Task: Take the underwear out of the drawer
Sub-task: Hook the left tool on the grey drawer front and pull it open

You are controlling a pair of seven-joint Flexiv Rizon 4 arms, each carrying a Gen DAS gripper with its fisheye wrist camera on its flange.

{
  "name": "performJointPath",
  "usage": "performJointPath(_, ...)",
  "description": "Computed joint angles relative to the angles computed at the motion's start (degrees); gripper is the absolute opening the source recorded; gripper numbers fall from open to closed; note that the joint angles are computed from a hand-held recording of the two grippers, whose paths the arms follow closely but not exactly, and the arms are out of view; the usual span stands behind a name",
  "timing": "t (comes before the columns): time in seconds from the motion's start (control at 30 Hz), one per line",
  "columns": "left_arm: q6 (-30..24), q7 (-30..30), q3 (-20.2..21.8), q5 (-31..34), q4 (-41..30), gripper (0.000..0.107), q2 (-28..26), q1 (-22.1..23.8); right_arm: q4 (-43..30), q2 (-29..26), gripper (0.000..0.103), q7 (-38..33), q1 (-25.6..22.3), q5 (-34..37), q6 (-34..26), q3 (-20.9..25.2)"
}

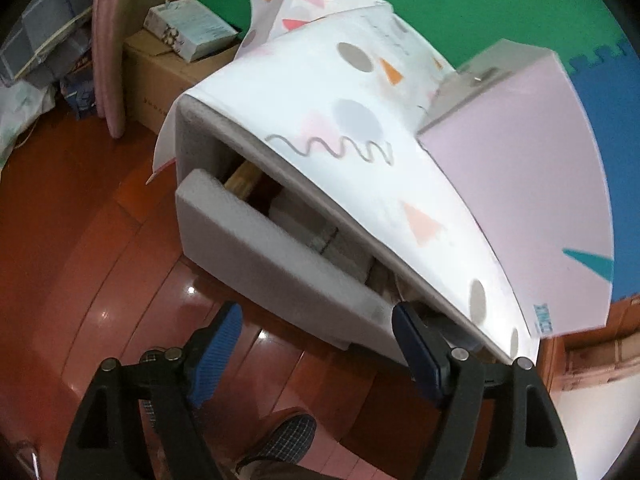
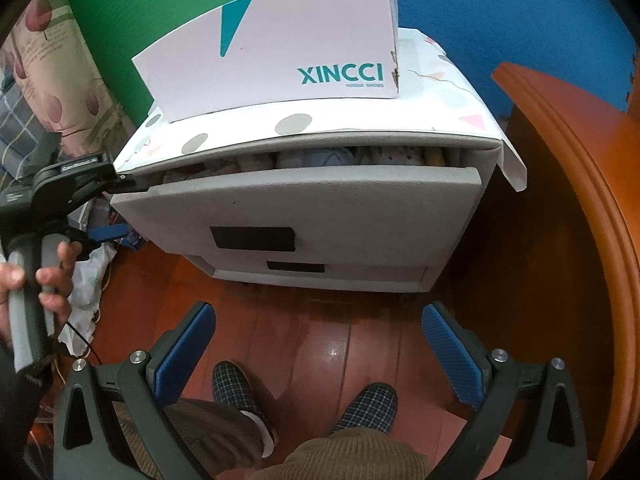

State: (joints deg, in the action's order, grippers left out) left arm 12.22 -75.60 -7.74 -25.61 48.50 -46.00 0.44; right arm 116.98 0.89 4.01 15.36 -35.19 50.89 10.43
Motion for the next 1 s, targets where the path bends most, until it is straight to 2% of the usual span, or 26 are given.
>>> performJointPath(0.1, -0.7, -1.7, 0.3, 0.5, -3.1, 0.08, -2.2, -0.4, 0.3, 0.1, 0.102, 0.1, -0.1, 0.2, 0.4, 0.0)
performJointPath(0.2, 0.4, -2.2, -0.1, 0.0, -3.0, 0.082, -2.7, -0.4, 0.4, 0.2, 0.102, 0.0, -0.2, 0.5, 0.7, 0.0)
performJointPath(0.27, 0.9, -2.9, 0.0, 0.3, -3.7, 0.086, -3.4, -0.6, 0.4, 0.2, 0.102, -0.1, -0.3, 0.6, 0.8, 0.0)
performJointPath(0.5, 4.6, -1.6, -0.3, 0.5, 0.2, 0.099, -2.0, -0.5, 0.6, 0.4, 0.102, 0.2, -0.4, 0.7, 0.9, 0.0)
performJointPath(0.53, 4.5, -1.6, -0.1, 0.7, -0.3, 0.103, -2.4, -0.6, 0.6, 0.3, 0.102, 0.3, -0.4, 0.6, 1.0, 0.0)
performJointPath(0.67, 7.1, 0.5, -0.9, -0.5, 2.1, 0.103, -2.0, -0.1, 0.4, 0.2, 0.102, 0.1, -0.4, 0.7, 0.9, -0.1)
performJointPath(0.87, 2.5, -1.1, -0.6, -0.4, -3.5, 0.103, -5.1, -0.1, 0.1, 0.1, 0.102, -0.1, -0.3, 1.0, 0.4, -0.1)
performJointPath(1.0, 2.2, 0.2, -0.2, 1.3, -6.1, 0.103, -6.3, -0.8, -0.2, 0.0, 0.102, -0.4, -0.3, 1.2, -0.2, -0.1)
